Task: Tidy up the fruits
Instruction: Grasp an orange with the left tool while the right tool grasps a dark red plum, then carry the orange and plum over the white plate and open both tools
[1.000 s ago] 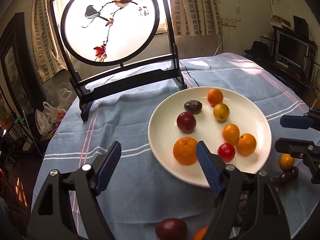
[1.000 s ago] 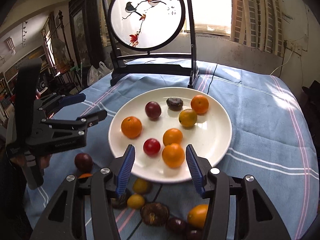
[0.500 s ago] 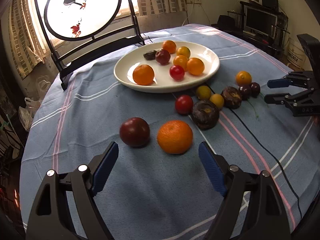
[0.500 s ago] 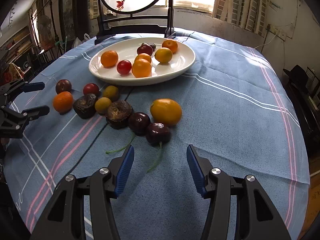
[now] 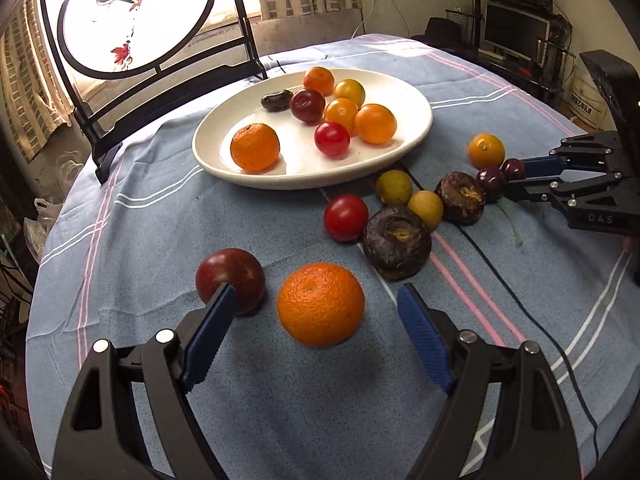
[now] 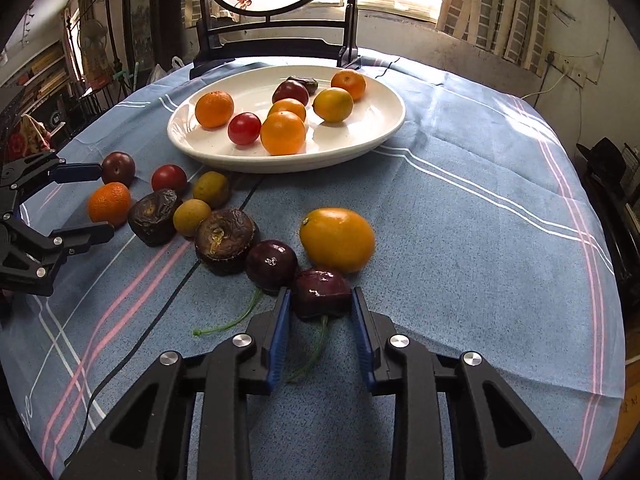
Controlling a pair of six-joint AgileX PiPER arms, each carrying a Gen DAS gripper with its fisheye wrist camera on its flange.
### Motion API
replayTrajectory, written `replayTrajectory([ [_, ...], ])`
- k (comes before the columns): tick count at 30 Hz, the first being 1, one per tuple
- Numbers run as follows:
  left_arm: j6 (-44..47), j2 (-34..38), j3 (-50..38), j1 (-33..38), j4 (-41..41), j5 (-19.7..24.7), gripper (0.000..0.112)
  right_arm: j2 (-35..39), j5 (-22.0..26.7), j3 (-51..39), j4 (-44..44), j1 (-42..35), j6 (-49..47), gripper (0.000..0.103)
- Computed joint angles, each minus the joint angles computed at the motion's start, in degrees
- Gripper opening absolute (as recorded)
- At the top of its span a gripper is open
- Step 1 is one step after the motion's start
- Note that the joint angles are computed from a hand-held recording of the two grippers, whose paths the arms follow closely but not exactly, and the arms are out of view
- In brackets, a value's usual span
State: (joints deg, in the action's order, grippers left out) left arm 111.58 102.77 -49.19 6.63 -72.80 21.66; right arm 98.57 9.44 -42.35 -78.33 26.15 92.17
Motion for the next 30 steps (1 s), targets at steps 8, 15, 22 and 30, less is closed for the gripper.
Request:
replayTrajectory([
  [8,1.4,-0.3,0.1,0.1,-0.6,0.6,0.041,-4.3,0.0,3.5,-7.2,0.8,8.0,0.03],
  [15,-0.5,0.2,0.4,-0.8,1.8,-1.4,0.054,-3.9,-0.5,4.0,-12.4,1.2,14.0,0.03],
  [22,-8.9,0.9,-2.1,0.5,6.8,1.5,0.042,-5.3,0.0,4.8,-15.9,1.8,17.9,0.03],
  [30,-8.1,-3.1,-3.6,1.3,4.0,3.9,0.042,-7.2,1.5,0.9,-1.3,3.1,1.8,0.03],
])
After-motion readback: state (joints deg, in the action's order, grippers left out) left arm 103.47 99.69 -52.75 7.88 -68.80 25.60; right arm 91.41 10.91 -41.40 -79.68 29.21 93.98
